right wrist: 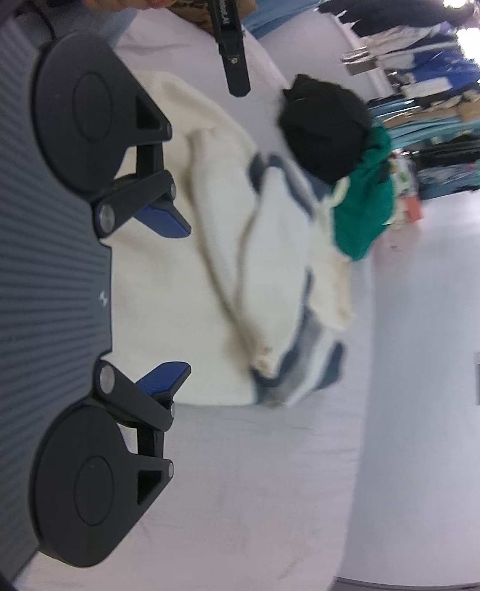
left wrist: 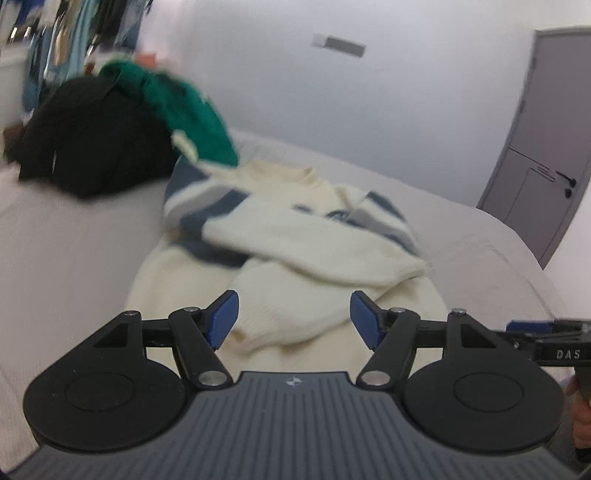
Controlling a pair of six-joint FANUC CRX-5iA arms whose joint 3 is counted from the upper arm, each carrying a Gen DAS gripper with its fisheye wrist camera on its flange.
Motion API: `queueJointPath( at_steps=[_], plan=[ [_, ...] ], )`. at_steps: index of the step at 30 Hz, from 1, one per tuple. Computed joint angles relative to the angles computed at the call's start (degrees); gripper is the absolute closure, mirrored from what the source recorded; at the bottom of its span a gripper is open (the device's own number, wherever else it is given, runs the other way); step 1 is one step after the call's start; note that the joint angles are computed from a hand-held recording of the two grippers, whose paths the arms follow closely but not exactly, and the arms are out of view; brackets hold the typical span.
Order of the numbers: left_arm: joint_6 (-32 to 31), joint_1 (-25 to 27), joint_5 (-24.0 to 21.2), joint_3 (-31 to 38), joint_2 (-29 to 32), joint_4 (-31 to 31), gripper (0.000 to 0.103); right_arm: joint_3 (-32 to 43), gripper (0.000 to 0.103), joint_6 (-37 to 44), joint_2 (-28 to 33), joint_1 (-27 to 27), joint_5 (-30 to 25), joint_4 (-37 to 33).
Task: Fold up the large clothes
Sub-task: 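Open the left gripper and move both grippers to the sweater hem, then grasp the sweater hem with the left gripper while the right gripper grasps the hem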
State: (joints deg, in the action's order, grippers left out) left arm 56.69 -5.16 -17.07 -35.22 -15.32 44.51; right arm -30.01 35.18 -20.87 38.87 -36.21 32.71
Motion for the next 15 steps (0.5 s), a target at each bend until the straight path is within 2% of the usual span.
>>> queueJointPath(
  at_steps=[2, 5, 9, 13, 15],
  plan=[
    [4.26, 1.86, -2.01, 0.59, 0.45, -3.17, 0.031, 4.39, 0.028, 6.73, 2.23, -0.95, -3.95, -8.74],
    [10.19, 4.07, -4.21, 1.70, 1.28, -7.95, 0.031, 8.97, 0.028, 9.67, 5.32, -3.25, -9.21, -16.35],
    [19.64, 6.49, -8.19, 4.82, 3.50, -15.86, 0.029, 12.21, 0.028, 9.25, 8.48, -5.95, -13.00, -21.13],
    [27.32, 8.13, -10.92, 7.48, 5.75, -20.65, 0.025, 12.94, 0.028, 8.98, 10.05, -7.70, -13.89, -23.22],
    [32.58, 8.73, -12.14, 9.08, 6.74, -24.05, 0.025, 13.96, 0.024, 7.96, 11.17, -9.14, -15.12, -25.26]
  ],
)
